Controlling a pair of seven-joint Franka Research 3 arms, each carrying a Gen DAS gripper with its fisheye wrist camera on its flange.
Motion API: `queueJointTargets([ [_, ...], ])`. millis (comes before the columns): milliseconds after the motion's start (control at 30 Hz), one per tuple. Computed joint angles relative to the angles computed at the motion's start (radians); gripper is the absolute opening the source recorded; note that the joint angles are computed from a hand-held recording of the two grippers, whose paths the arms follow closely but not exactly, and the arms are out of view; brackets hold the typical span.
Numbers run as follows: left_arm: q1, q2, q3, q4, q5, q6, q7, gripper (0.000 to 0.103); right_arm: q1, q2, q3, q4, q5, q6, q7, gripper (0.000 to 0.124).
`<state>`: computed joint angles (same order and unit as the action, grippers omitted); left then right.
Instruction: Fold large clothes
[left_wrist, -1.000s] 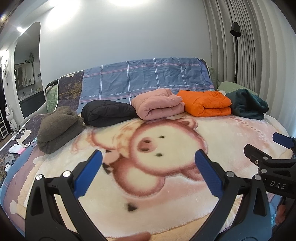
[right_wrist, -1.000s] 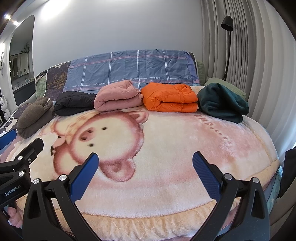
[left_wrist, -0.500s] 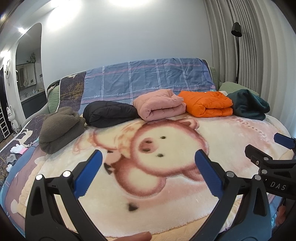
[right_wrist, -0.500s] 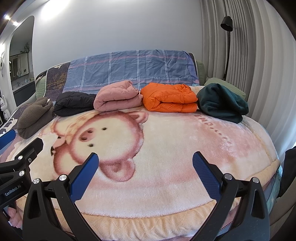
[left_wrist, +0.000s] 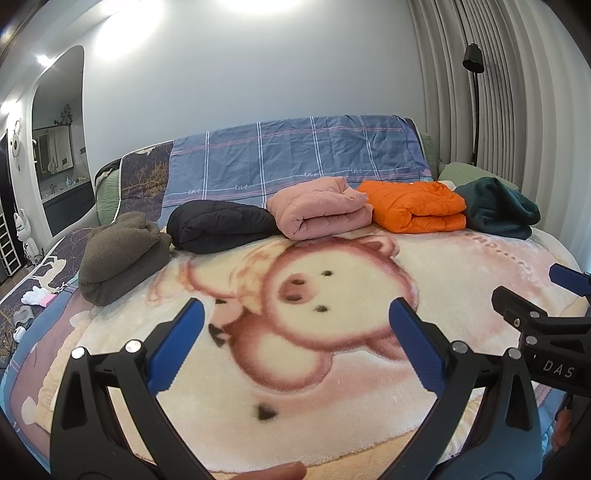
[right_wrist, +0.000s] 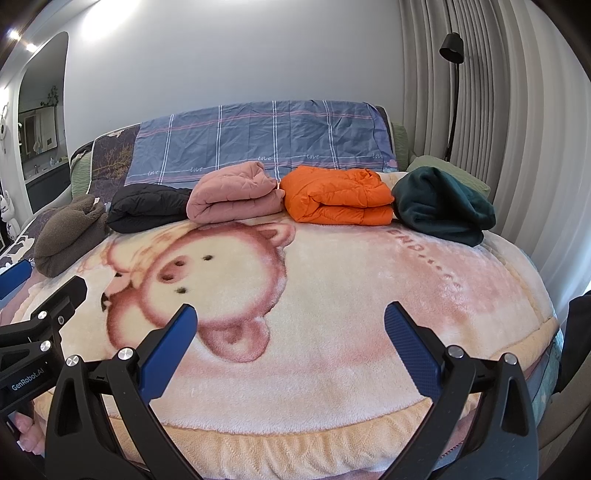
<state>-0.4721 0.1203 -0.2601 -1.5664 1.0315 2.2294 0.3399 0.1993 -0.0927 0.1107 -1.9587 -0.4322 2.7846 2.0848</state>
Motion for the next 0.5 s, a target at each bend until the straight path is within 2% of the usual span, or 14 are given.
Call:
queueJointTargets([
  [500, 0.0, -0.004, -0.001, -0.005, 0.012, -0.012, -0.007, 0.101, 0.0, -0.002, 0.0, -0.001, 0.003, -0.003, -0.002, 0.101],
])
